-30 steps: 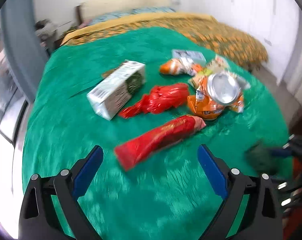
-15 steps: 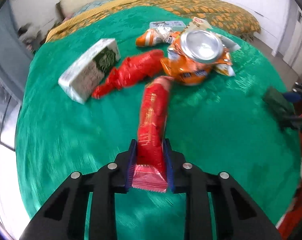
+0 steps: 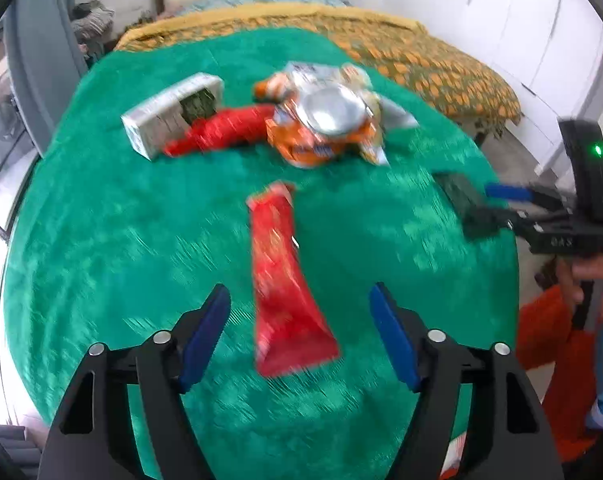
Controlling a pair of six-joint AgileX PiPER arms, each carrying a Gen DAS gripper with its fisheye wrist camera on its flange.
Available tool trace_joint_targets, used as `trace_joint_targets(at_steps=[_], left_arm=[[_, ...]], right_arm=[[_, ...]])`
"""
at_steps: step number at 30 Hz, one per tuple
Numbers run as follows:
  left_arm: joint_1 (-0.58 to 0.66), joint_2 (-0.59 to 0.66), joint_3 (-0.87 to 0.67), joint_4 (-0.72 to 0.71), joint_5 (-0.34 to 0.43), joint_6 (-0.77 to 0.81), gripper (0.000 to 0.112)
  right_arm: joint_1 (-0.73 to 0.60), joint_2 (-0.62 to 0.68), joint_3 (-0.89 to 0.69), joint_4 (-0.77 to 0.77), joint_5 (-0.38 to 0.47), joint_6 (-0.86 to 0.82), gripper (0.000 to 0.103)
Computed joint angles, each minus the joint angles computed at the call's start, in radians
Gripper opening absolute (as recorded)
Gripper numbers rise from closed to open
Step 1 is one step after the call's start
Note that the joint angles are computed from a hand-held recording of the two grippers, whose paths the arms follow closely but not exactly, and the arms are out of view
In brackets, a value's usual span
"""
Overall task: Collect trash
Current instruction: 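Grasp the red snack wrapper with the left tool while the right tool holds the green packet, then carry both items over the blue wastebasket and open both tools to drop them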
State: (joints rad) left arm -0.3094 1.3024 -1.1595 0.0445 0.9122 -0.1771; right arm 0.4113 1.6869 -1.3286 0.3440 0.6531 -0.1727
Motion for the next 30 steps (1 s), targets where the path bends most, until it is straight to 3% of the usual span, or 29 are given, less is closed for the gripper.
trace_joint_targets(at_steps=[6,7,9,11,12,14,15,24,30], left_arm=[[0.036,0.156,-0.136,0.029,0.022,-0.022,0.073],[0.032,0.163,-0.136,0.037,0.023,-0.03,0.072],[0.015,0.193,-0.149,0.072,0.025,-0.064,0.067],[0.001,0.212,-0.152,0.098,0.029,-0.094,0.055],[-0.002,0.217,-0.153,0.103,0.03,-0.103,0.051],[-0.005,0.225,-0.151,0.101,0.029,-0.112,0.023],[-0.007,0.22,-0.145,0.102,0.023,-0.119,0.023],[-0.057,0.079,-0.035,0.072,-0.058,-0.229,0.01],[-0.167,0.086,-0.051,0.089,-0.082,-0.353,0.007]], right_arm=[[0.054,0.04,-0.08,-0.131,0.049,0.177,0.076],[0.065,0.047,-0.091,-0.16,0.053,0.204,0.074],[0.086,0.067,-0.117,-0.22,0.069,0.258,0.06],[0.089,0.082,-0.131,-0.235,0.078,0.273,0.052],[0.087,0.078,-0.123,-0.236,0.073,0.27,0.042],[0.08,0.069,-0.111,-0.218,0.059,0.253,0.036],[0.073,0.063,-0.104,-0.199,0.054,0.235,0.035],[0.024,-0.027,-0.009,0.006,0.009,0.001,0.034],[-0.024,-0.06,0.018,0.121,0.036,-0.128,0.034]])
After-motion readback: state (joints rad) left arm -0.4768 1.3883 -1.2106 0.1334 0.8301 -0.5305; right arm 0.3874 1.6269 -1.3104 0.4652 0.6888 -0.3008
